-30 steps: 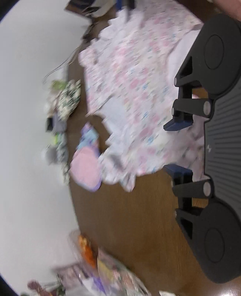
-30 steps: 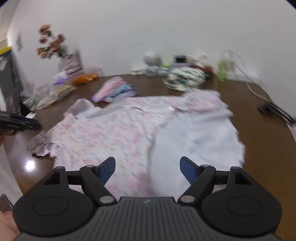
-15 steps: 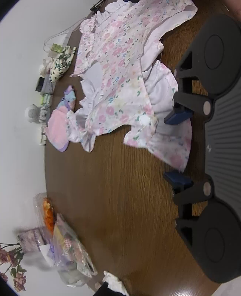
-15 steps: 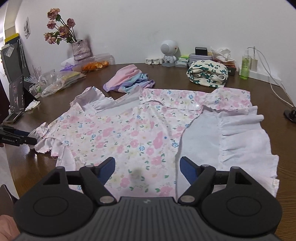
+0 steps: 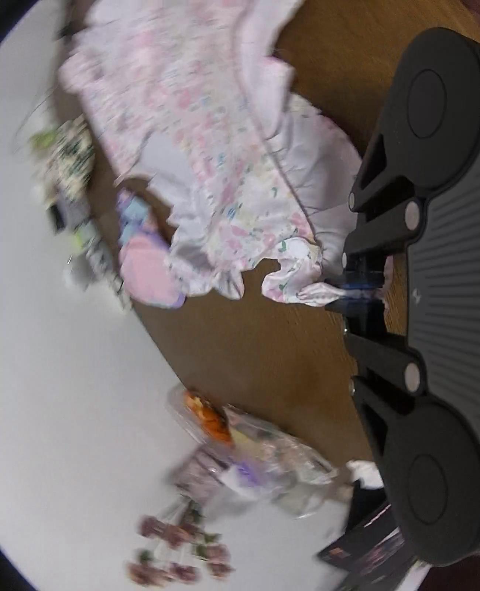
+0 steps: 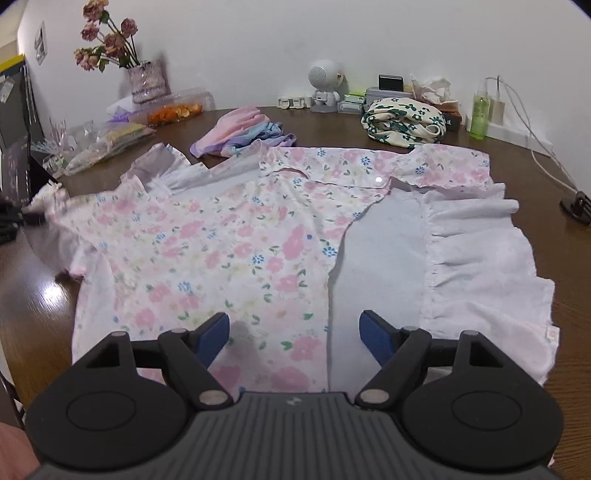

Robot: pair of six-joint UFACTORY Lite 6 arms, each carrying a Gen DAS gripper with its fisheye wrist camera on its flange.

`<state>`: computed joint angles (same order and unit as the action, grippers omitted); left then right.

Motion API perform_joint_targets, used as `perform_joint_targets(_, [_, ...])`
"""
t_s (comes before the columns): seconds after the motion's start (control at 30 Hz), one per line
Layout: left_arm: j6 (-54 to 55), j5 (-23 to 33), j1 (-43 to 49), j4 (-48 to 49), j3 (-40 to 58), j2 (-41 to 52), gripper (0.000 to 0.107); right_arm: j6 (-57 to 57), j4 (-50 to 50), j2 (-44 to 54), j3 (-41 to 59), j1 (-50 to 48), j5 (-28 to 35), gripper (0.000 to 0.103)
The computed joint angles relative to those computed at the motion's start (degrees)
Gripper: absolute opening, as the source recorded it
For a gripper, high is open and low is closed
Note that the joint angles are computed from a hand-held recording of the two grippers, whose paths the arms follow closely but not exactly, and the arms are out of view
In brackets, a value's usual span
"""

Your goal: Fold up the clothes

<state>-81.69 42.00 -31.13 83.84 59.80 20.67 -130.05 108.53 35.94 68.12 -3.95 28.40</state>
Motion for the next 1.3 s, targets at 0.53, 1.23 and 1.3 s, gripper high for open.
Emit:
perform_joint_targets(0.53, [-4.2, -22.2, 1.7, 0.9, 2.5, 1.6, 0.006, 4.8, -3.6, -0.6, 0.1, -5.5, 6.5, 0.080])
perform_joint_targets(1.23, [9.5, -24.4, 5.1, -13.5, -0.2, -6.5, 0.027, 8.6, -7.0, 0.6, 1.9, -9.9, 9.1, 0.080])
perform_joint_targets(1.3, [2.5, -27.3, 5.7, -8.8, 1.7, -5.4, 0.030, 7.8, -6.5, -0.7, 1.3, -10.2, 10.3, 0.080])
